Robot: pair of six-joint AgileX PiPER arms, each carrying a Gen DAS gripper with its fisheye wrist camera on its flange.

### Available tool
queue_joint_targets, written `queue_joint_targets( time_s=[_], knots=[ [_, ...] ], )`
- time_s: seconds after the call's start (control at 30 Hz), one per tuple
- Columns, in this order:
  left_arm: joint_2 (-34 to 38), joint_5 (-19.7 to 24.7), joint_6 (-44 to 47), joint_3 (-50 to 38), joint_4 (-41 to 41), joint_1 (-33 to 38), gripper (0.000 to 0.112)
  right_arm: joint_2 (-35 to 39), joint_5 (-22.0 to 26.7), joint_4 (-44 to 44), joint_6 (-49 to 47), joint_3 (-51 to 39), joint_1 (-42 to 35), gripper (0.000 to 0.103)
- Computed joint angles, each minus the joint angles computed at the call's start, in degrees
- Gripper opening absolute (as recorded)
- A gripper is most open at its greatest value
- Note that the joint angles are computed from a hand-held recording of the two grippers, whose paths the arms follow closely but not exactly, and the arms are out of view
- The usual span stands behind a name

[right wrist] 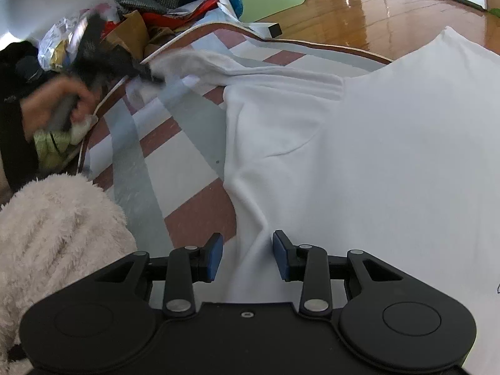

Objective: Fold clothes

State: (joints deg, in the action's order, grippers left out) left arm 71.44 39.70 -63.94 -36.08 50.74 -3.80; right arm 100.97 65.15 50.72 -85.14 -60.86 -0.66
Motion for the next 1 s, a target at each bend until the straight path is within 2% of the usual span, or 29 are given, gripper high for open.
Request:
queue_joint_targets(
  time_s=[0.07,0.17,0.27,0.33,0.37,0.4,0.43,0.47,0.57,0.67,0.83,0.93,1.0],
  knots=[
    [0.2,4.0,10.4,-8.3,-3.1,1.2,0.005,-0.1,0.0,-0.1,-0.9,0.1,0.0,0.041],
    [5.7,8.1,23.8,-23.9,-9.2,5.4,0.006,-0.1,0.0,0.3,-1.3,0.3,-0.2,0.041],
    [17.6,9.1,32.6,-41.1,-17.4,11.3,0.008,0.4,0.9,0.1,-0.5,-0.3,-0.4,0.041],
    [26.5,11.7,34.0,-51.7,-21.6,12.5,0.013,0.8,1.6,-0.3,0.0,-0.8,-0.5,0.041],
    [30.6,12.7,33.2,-55.9,-21.5,12.1,0.021,0.8,1.8,-0.4,0.2,-1.0,-0.5,0.041],
    [34.5,13.6,31.5,-59.1,-19.7,10.9,0.04,0.9,1.9,-0.7,0.2,-1.2,-0.4,0.041],
    [37.8,14.4,29.9,-61.6,-17.6,9.6,0.051,0.8,1.8,-1.0,0.2,-1.3,-0.1,0.041],
    [39.4,14.0,28.7,-62.0,-15.6,8.4,0.063,0.7,1.7,-1.3,0.3,-1.4,0.1,0.041],
    [40.7,7.6,27.2,-57.3,-13.7,6.2,0.067,0.4,1.4,-1.5,0.2,-1.2,0.3,0.041],
    [39.6,2.2,27.1,-50.7,-17.6,5.7,0.071,0.3,1.2,-1.3,-0.4,-0.9,0.2,0.041],
    [35.4,-10.2,30.5,-36.6,-31.4,9.3,0.072,1.4,2.4,-1.1,-1.1,-1.8,-0.5,0.042],
    [35.9,-14.6,35.4,-32.5,-39.9,11.3,0.073,2.1,3.4,-1.7,0.4,-3.1,-0.4,0.042],
    [36.9,-17.6,41.5,-30.8,-49.3,13.1,0.073,2.6,4.2,-2.3,2.7,-4.3,-0.2,0.042]
  ],
)
